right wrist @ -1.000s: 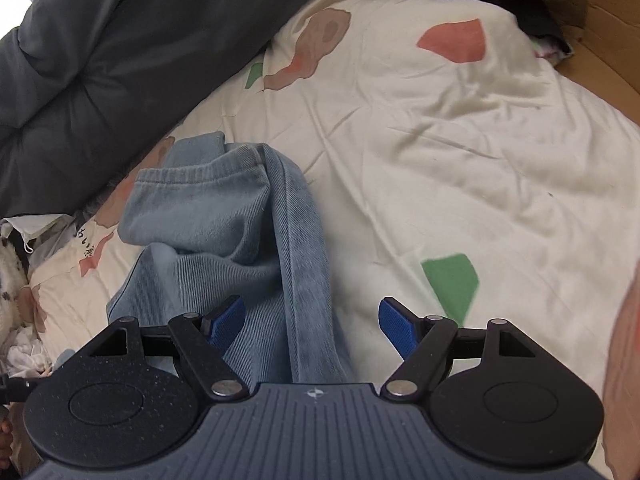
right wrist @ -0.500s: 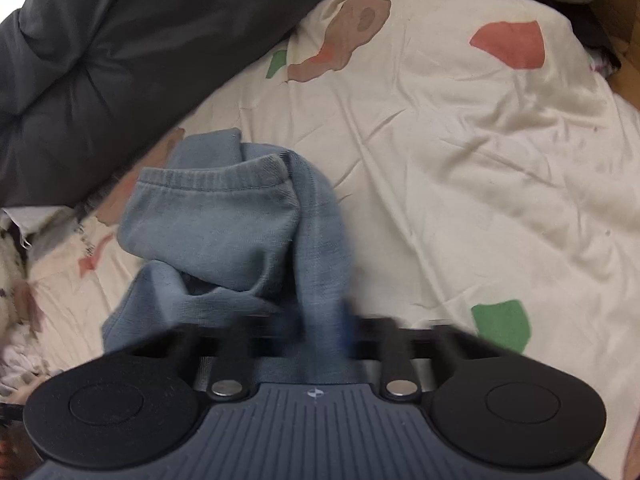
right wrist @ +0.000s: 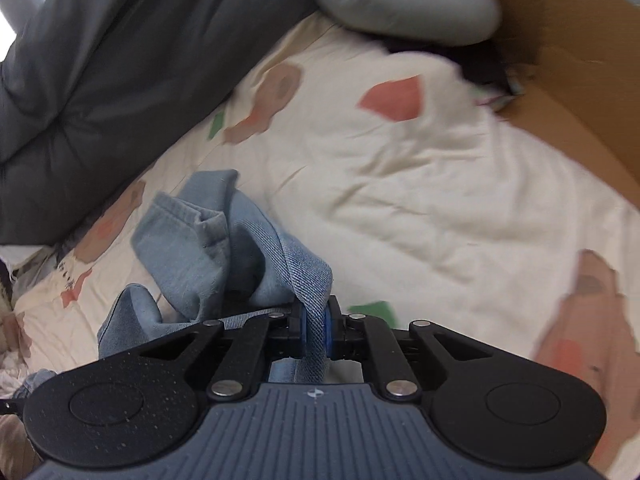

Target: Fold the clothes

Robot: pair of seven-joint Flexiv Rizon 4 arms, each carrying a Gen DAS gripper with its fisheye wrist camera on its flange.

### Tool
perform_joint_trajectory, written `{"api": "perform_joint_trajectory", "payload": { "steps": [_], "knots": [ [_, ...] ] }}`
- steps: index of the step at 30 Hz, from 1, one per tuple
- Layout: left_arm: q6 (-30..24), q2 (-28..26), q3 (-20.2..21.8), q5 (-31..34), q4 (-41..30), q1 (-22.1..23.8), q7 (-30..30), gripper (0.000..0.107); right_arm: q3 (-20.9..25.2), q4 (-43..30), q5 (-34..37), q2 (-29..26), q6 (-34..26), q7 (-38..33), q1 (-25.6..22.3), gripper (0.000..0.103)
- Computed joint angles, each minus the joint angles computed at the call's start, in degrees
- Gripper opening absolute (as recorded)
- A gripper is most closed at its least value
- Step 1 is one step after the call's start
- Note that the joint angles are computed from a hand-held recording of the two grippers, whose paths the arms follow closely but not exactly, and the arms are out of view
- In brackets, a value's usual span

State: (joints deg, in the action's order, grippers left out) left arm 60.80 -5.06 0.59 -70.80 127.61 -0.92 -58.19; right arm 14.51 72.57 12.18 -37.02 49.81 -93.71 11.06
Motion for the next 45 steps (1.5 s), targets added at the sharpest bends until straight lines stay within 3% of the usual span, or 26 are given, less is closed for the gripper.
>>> {"api": "perform_joint_trajectory", "payload": {
  "steps": [8,23,26,32,39,42,45],
  "knots": [
    [0.22,-2.74,-0.96,2.34,-6.52,1.05,3.39,0.022,-2.93,9.32,-0.24,8.01,4.24,4.56,-2.73,0.007],
    [-5.86,-10.99,-5.10,7.05,-19.67,2.57,8.85,0.022,-8.36,33.75,-7.07,26.45,16.40,24.32,-5.36,0.007],
    [-6.91,-12.54,-5.51,9.91,-21.57,2.62,7.71,0.022,-8.70,38.87,-8.77,29.97,16.77,28.48,-5.82,0.007],
    [-9.39,-14.64,-5.34,17.06,-23.17,2.97,2.24,0.023,-7.89,46.86,-5.12,34.96,14.11,31.22,-6.60,0.007],
    [-10.78,-14.09,-4.75,22.98,-22.21,3.54,-1.96,0.025,-7.58,50.90,-1.44,36.60,11.38,31.42,-5.24,0.009],
    [-11.44,-13.75,-4.54,24.67,-22.28,3.67,-3.21,0.026,-7.77,51.29,-1.72,37.06,11.55,31.56,-4.98,0.016],
    [-12.50,-13.26,-4.35,26.25,-22.44,3.73,-4.29,0.026,-8.10,51.69,-3.01,37.81,11.82,31.99,-5.09,0.040]
  ]
}}
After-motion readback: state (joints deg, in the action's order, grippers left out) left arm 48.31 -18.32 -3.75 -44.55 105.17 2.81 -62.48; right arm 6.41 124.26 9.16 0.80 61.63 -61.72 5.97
